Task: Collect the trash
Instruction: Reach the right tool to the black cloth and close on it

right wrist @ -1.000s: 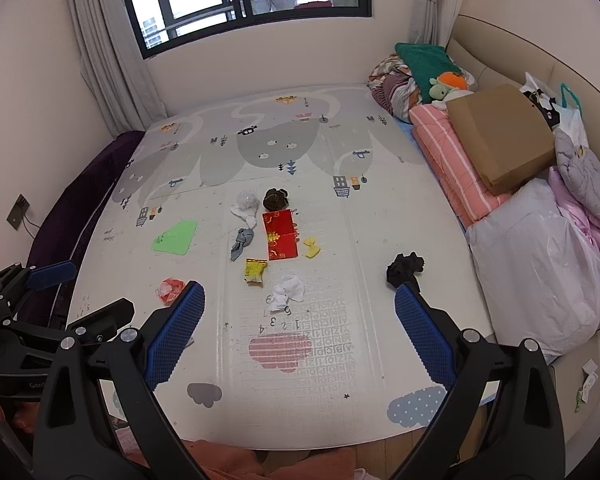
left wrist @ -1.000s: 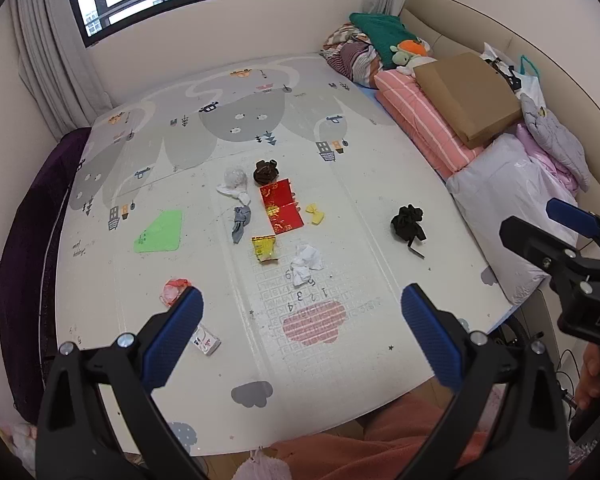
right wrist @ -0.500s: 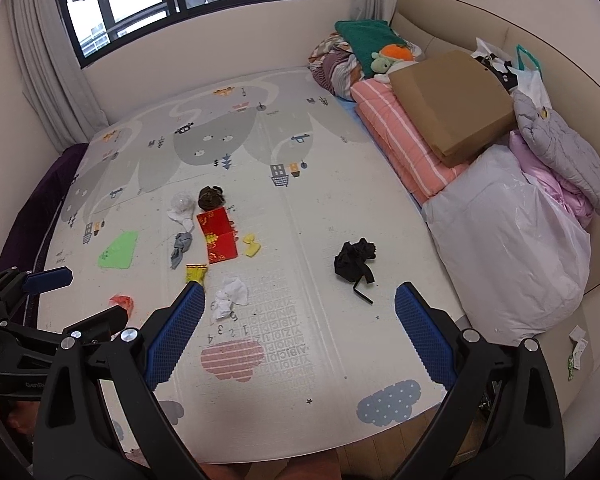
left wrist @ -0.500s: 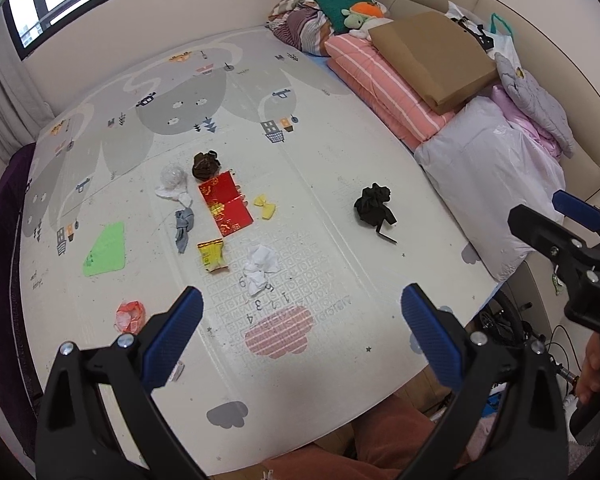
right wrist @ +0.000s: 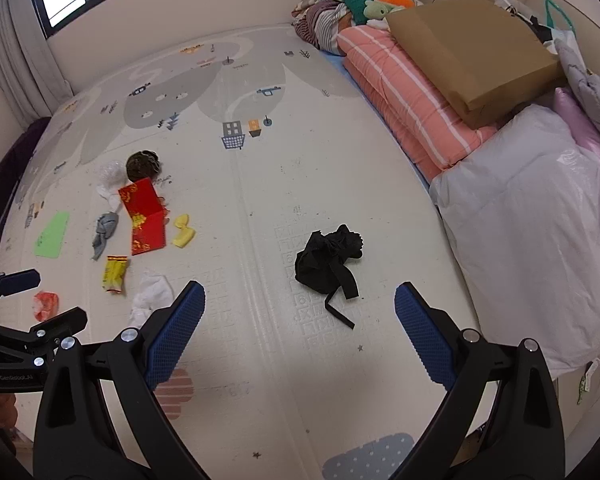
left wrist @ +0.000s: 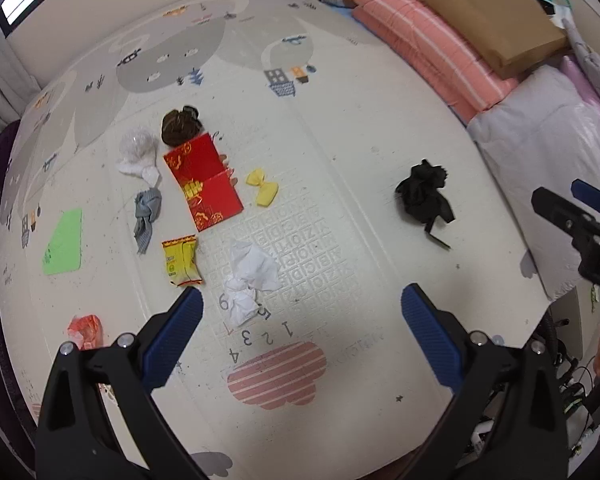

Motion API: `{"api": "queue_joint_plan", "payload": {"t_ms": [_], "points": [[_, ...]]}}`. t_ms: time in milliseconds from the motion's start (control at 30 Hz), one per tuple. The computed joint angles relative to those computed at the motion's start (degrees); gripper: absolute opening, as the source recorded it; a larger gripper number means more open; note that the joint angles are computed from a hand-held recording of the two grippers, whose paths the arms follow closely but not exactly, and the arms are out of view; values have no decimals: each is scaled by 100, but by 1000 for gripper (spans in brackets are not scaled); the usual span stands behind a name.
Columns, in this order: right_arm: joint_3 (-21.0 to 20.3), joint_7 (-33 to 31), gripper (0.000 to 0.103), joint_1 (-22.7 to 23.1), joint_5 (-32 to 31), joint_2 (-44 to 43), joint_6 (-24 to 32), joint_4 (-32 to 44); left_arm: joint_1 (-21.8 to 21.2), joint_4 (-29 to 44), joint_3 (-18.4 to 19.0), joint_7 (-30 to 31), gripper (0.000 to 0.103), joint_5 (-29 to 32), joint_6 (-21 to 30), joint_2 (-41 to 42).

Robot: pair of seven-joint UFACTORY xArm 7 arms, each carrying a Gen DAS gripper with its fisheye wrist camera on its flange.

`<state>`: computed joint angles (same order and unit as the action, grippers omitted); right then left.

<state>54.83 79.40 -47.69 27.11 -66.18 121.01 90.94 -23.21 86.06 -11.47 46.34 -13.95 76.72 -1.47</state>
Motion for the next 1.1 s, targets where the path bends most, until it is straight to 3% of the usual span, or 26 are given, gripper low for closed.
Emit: {"api": "queue_joint_plan", "payload": {"t_ms": [133, 367, 400, 433, 533, 600, 667, 700, 733, 833, 900, 1100], "points": [[44, -108, 92, 746, 164, -602, -855, -1747, -36, -713, -42, -224, 98, 403, -926, 216], [667, 68, 92, 1680, 442, -857, -2087, -3586, -76, -1486, -56, -487, 96, 743, -2605, 836], [759, 105, 92, 1775, 465, -855, -2222, -3764, -79, -1540, -60, -499, 92, 768, -2785, 933], [850, 142, 92, 1860, 499, -839, -2360, -3928, -81, -1577, -70, -496, 77, 773, -2921, 1035], [1091, 183, 92, 2021, 506, -665, -2674, -4286, -116, -1551, -87, -552, 56, 938, -3084, 1418], [1218, 233, 92, 2098, 475, -522, -2816, -4455, -130, -1945, -124, -415, 55, 1026, -3840, 1337], [1286, 267, 85, 2183, 470, -346, -2949, -4613, -143, -2201, -194, -139, 46, 1090, -4317, 1266], [1304, 268, 57, 2234, 488, -248, -3043, -4689, -140, -2233, -222, -92, 35, 1038, -4394, 1245], [1320, 261, 50, 2269, 509, -135, -3135, -4749, -139, -2212, -244, -83, 30, 969, -4366, 1237], [1368, 289, 46, 2241, 263, 177, -3216, -4624, -126, -2117, -307, 30, 9, 723, -4205, 1195], [1325, 386, 40, 2287, 148, 291, -3337, -4555, -122, -2009, -334, 63, 7, 510, -3931, 1192], [1384, 549, 33, 2228, -290, 850, -3620, -4044, -105, -2322, -333, 348, 2, 117, -3913, 883]]}}
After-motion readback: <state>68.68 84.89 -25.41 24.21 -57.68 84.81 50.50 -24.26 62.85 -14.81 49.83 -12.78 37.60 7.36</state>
